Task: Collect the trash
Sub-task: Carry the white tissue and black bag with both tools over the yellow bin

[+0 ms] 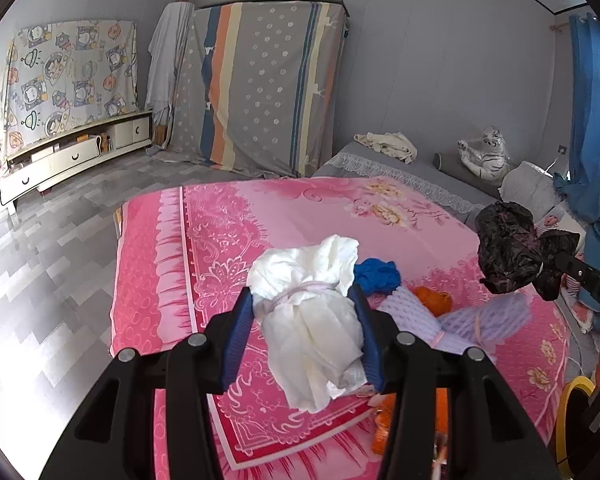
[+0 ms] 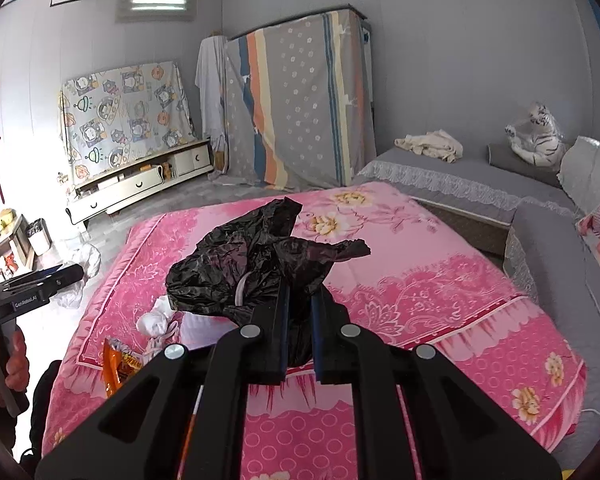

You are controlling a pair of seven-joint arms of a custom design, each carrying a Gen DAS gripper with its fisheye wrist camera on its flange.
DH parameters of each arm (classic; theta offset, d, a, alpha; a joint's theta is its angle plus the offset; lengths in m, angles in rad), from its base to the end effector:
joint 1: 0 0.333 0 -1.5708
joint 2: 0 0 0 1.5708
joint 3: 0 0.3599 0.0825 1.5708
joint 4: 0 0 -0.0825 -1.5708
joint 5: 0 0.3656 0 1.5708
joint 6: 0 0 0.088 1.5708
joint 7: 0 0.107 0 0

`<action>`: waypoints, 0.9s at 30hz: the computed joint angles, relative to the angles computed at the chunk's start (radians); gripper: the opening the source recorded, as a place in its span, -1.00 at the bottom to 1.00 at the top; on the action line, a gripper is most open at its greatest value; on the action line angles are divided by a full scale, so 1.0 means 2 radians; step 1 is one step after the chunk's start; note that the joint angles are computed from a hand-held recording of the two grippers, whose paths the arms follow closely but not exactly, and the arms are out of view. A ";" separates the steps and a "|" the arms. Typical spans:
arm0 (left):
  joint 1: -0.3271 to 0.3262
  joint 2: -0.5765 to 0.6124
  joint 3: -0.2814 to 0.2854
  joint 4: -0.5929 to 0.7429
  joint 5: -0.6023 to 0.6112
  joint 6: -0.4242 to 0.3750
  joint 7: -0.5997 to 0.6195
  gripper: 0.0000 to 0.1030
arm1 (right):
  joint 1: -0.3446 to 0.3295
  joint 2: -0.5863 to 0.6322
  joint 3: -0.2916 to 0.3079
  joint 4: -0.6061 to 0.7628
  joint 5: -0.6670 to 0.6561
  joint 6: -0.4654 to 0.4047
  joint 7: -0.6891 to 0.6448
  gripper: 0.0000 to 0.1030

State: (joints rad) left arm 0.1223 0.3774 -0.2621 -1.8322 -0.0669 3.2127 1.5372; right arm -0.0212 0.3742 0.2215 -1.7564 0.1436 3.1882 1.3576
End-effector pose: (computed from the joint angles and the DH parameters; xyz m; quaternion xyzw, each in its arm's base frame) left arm 0.6851 -0.0607 0.5086 -0.6281 0.6070 -0.4039 0.2719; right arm 0.6898 0.0988 0.5410 -0.6677 0.5438 -0.3137 0.4000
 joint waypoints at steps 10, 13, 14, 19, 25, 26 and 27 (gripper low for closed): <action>0.031 -0.039 -0.048 -0.043 0.012 0.033 0.002 -0.12 | -0.050 -0.040 0.047 -0.059 -0.003 0.041 0.002 -0.84; 0.038 -0.046 -0.061 -0.049 0.022 0.041 -0.002 -0.12 | -0.068 -0.053 0.060 -0.077 -0.014 0.052 0.015 -0.84; 0.043 -0.051 -0.068 -0.055 0.026 0.047 -0.003 -0.12 | -0.075 -0.058 0.065 -0.084 -0.019 0.058 0.020 -0.84; 0.086 -0.064 -0.122 -0.072 0.068 0.067 -0.024 -0.12 | -0.095 -0.079 0.072 -0.114 -0.045 0.074 0.052 -0.84; 0.130 -0.068 -0.179 -0.081 0.129 0.075 -0.062 -0.12 | -0.102 -0.108 0.056 -0.150 -0.075 0.098 0.094 -0.84; 0.139 -0.067 -0.189 -0.080 0.141 0.075 -0.069 -0.12 | -0.096 -0.112 0.047 -0.155 -0.077 0.101 0.099 -0.84; 0.145 -0.066 -0.198 -0.080 0.151 0.075 -0.076 -0.12 | -0.074 -0.119 0.023 -0.162 -0.068 0.105 0.096 -0.84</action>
